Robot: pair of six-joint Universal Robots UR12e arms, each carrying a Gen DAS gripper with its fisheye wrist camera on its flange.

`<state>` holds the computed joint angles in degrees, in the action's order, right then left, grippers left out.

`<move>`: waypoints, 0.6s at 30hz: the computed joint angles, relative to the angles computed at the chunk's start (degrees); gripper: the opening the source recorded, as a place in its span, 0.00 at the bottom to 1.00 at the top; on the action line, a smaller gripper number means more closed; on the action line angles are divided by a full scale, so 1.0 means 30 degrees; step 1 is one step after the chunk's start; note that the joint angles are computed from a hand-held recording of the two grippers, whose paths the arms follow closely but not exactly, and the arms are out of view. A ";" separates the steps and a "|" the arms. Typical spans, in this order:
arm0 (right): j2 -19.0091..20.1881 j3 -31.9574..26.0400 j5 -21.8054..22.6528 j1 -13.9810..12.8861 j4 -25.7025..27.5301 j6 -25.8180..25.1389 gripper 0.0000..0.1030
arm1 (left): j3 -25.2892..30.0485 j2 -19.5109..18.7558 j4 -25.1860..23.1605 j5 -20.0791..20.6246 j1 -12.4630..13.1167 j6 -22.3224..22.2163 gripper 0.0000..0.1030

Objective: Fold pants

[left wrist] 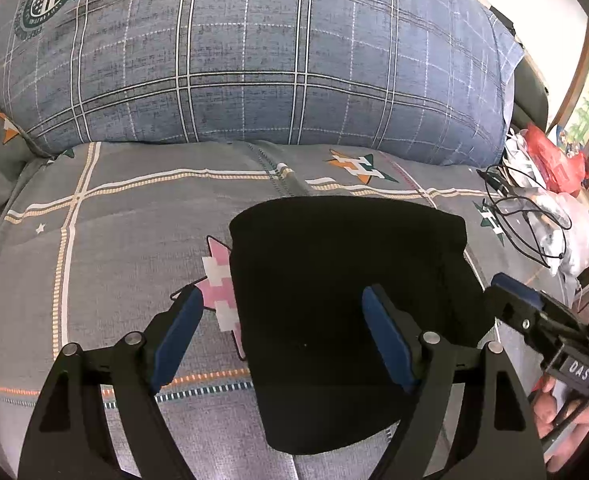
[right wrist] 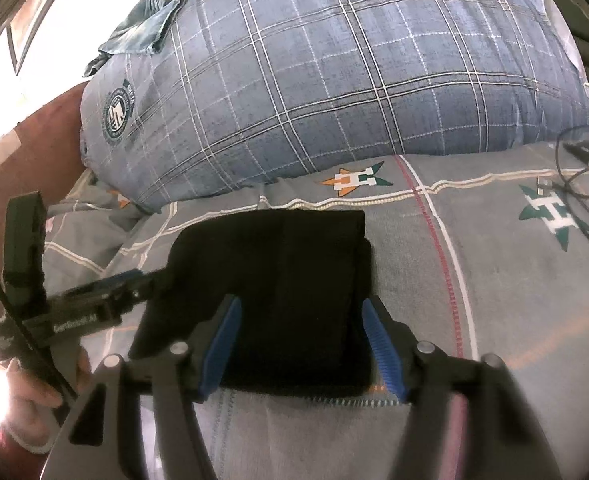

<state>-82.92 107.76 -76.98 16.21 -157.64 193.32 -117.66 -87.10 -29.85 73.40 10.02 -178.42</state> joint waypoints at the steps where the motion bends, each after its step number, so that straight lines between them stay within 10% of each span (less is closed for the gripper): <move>1: 0.0072 -0.0048 -0.0033 -0.0008 -0.0004 0.0069 0.64 | -0.0008 -0.0018 0.0002 -0.0045 0.0023 -0.0041 0.80; 11: 0.0679 -0.0398 -0.0549 -0.0170 0.0689 0.0017 0.66 | -0.0301 0.0075 0.0299 -0.2142 0.0750 -0.0159 0.80; 18: 0.1304 -0.0995 -0.0817 -0.0053 -0.0495 -0.0365 0.64 | 0.0488 -0.0675 0.0344 -0.0306 -0.0174 0.0062 0.80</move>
